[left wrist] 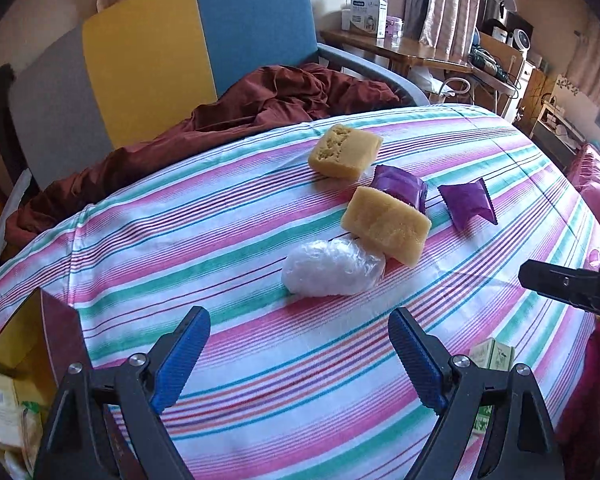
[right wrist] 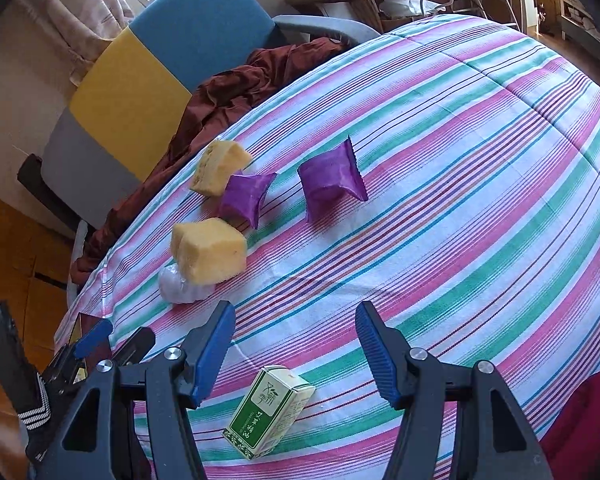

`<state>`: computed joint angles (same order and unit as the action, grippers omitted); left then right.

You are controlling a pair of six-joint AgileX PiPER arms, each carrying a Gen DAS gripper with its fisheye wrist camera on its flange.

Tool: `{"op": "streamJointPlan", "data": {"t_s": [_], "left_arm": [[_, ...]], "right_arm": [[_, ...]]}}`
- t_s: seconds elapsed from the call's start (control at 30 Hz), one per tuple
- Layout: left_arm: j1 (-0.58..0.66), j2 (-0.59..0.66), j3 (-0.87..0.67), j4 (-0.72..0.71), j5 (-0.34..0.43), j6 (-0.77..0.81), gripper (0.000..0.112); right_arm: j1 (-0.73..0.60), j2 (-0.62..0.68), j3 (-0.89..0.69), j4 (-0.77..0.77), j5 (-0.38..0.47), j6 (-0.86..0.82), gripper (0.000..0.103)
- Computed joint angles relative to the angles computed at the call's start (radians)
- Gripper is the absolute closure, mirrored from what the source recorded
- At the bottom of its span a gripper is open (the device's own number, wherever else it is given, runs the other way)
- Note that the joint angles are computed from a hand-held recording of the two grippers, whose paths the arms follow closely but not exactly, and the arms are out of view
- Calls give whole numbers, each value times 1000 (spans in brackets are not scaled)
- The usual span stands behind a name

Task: Organize objects
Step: 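Move both tools back toward the items on the cloth, then grasp the plastic-wrapped ball with the left tool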

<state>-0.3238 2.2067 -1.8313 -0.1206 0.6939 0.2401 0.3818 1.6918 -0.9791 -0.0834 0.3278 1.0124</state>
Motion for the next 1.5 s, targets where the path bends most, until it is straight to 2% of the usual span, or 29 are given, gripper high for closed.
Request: {"op": "streamJointPlan", "data": {"t_s": [0.13,0.33,0.43,0.5,0.53,0.57,0.93,1.1,1.2,1.33,1.4,1.5], "left_arm": [[-27,90,-124,24,27,-4,16],[-43,236,-360,48,152,-18,16],[-48,292,-442,76,174,-34,16],[-39,341,-525,57,227,-26,31],[-33,358,-555,35,255,-16,50],[-27,355,-545,17,254,-9,50],[-12,17,141,-10,-115,14,57],[-5,-120,387,-68,-224,74,58],[4,-198,524,-135,-284,151,58],[22,-297,713,-291,-394,336,58],[33,-323,765,-392,-429,449,58],[50,-333,790,-516,-442,580,58]], "right_arm": [[-10,1,5,61,-12,-58,40],[-19,8,2,111,-17,-106,40],[-20,8,3,120,-20,-113,40],[-21,7,7,118,-23,-106,40],[-22,7,8,119,-23,-105,40],[-25,5,12,123,-23,-106,40],[-31,10,12,100,-4,-74,40],[-39,14,16,108,2,-71,40],[-45,18,15,107,8,-62,40],[-46,20,15,83,17,-29,40],[-42,24,9,52,30,1,40],[-32,26,3,17,40,33,40]]}}
